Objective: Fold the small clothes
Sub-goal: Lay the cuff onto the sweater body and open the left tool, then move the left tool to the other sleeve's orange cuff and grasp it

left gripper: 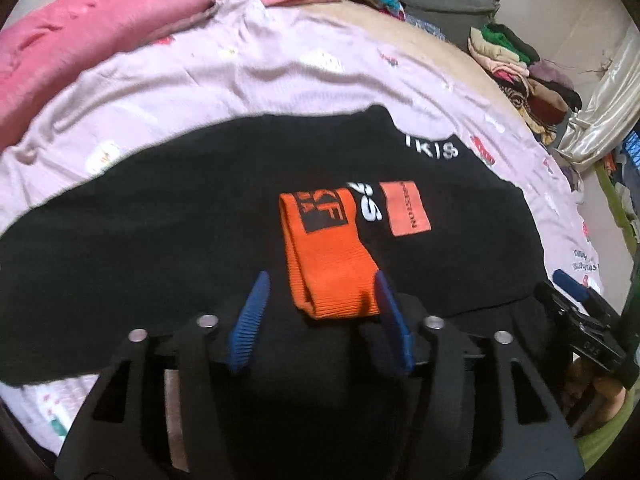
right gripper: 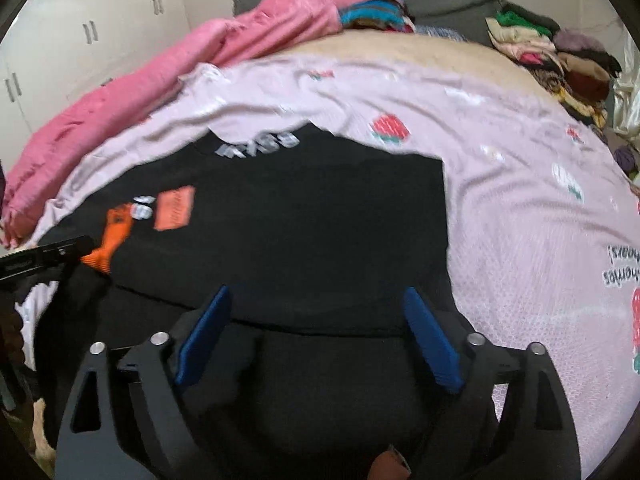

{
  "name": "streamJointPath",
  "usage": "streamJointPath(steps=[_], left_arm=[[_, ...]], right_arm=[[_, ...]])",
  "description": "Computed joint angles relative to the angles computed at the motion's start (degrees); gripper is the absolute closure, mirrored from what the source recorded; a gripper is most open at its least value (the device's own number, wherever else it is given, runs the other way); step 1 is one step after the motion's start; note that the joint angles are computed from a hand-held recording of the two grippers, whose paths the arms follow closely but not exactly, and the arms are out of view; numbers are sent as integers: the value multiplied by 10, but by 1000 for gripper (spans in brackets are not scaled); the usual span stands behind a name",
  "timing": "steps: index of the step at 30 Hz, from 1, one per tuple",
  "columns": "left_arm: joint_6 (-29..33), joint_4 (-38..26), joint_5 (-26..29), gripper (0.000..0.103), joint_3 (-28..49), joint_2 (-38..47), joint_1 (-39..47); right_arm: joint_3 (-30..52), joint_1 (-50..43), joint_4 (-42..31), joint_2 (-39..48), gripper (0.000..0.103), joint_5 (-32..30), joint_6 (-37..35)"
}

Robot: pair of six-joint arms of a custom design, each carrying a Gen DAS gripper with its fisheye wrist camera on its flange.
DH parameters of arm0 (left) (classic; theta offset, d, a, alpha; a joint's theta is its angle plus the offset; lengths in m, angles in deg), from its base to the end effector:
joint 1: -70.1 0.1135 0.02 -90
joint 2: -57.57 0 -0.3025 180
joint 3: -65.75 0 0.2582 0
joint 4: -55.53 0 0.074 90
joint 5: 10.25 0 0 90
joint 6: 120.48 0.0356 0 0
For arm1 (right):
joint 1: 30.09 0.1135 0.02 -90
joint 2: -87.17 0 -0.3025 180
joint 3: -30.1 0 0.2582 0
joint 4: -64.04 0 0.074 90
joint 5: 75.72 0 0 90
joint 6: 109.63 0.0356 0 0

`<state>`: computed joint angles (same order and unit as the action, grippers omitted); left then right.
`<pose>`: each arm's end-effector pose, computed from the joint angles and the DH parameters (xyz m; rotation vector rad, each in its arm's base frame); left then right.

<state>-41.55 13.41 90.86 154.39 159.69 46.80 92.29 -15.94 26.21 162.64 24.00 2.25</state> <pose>0.3611 -0.1630 0.2592 0.3526 2.5606 -0.4763 0.2574 0.0587 0.2621 0.2381 2.4348 0.0693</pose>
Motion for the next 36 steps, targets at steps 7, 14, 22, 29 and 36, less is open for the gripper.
streamJointPath(steps=[7, 14, 22, 29, 36], left_arm=[[-1, -8, -38, 11, -21, -50, 19], [8, -10, -49, 10, -55, -94, 54], [20, -6, -41, 10, -96, -134, 106], [27, -3, -22, 10, -130, -161, 163], [37, 2, -6, 10, -158, -179, 222]], right_arm=[[38, 73, -8, -11, 5, 49, 4], [77, 140, 1, 4, 5, 92, 5], [146, 198, -4, 56, 4, 104, -11], [204, 235, -7, 116, 4, 102, -18], [262, 267, -9, 172, 4, 90, -28]])
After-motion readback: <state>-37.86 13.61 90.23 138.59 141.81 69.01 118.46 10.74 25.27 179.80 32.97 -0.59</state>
